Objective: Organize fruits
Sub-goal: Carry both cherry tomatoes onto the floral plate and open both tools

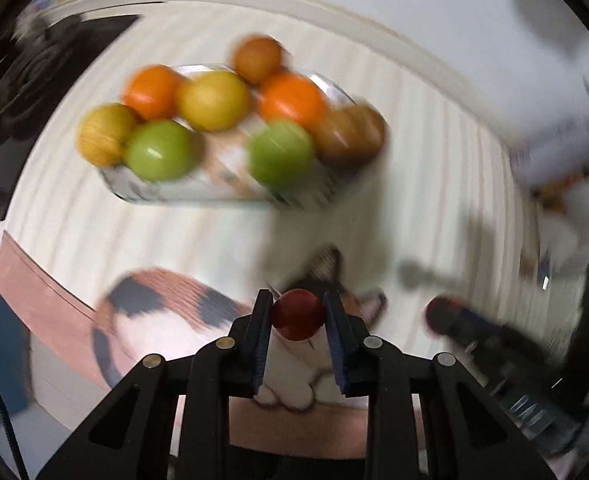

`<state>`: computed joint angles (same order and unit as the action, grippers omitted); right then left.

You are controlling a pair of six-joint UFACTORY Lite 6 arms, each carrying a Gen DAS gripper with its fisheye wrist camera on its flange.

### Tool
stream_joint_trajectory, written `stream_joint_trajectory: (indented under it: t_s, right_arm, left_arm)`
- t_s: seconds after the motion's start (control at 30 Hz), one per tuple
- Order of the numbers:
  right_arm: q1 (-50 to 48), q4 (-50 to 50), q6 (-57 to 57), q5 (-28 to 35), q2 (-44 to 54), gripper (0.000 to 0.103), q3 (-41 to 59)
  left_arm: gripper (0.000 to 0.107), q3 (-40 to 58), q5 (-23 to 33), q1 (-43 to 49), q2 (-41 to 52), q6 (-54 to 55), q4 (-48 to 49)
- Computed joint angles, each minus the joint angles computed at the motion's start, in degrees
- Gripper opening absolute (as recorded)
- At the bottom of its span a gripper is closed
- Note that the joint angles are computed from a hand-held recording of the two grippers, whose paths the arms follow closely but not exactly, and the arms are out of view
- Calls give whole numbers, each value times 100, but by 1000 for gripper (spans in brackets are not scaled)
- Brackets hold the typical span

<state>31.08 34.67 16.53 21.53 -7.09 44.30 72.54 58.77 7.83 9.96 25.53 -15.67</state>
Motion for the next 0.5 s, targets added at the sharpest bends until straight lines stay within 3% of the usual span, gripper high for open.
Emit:
stream_joint_trajectory:
  t_s: [0.13,0.37,0.5]
  right_arm:
    - [102,631,-734,-347,1364,34,1083]
    - [56,-355,-84,-301,2927,34,2535]
    - [52,-755,248,-225,3320,34,2945]
  left_arm:
    - [23,1678,494,363,1224,-115,-206]
    - [24,4783,1473,138,3593,-593,-67]
    - [24,5948,1951,-77,4563,-759,198]
